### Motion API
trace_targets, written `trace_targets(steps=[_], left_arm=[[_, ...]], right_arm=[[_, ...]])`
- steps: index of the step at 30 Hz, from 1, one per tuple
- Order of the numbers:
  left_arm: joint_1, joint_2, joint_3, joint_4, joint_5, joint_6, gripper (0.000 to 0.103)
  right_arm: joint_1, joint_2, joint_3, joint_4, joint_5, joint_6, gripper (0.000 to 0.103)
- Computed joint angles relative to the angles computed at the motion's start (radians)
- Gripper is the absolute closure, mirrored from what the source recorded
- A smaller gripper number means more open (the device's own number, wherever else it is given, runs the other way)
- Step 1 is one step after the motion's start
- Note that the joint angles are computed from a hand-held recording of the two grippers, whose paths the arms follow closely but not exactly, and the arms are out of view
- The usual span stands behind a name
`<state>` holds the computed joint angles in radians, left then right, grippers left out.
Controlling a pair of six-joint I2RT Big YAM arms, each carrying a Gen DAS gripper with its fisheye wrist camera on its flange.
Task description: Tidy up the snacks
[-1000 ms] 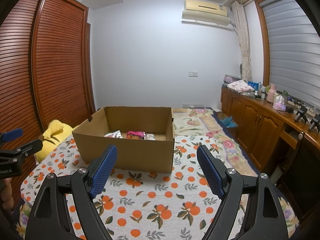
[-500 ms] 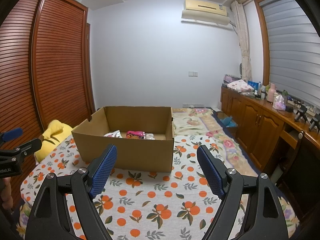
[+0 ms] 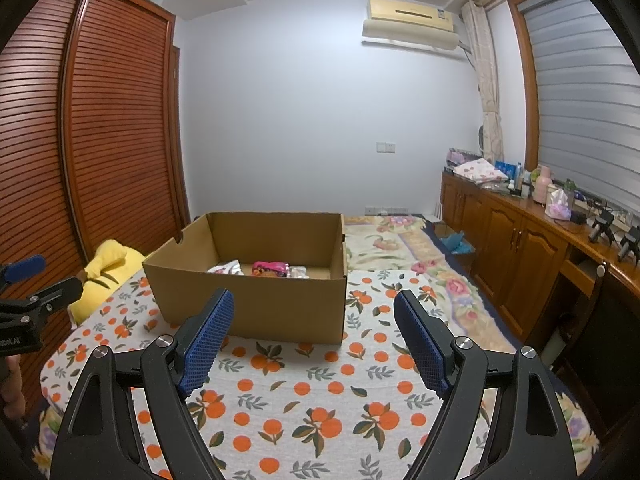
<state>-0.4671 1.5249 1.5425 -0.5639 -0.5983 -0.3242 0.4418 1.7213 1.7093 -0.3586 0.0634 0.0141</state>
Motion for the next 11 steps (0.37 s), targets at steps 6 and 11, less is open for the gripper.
trace_targets(steps=[6,11], left_arm=[[0.0,0.0,0.001,-0.002,0.001,-0.001,0.0],[-0.001,0.0,0.002,-0.002,-0.001,-0.001,0.0]], right_arm=[[0.0,0.0,0.001,-0.001,0.0,0.002,0.019],[0.0,0.0,0.002,-0.003,0.0,0.002,0.019]])
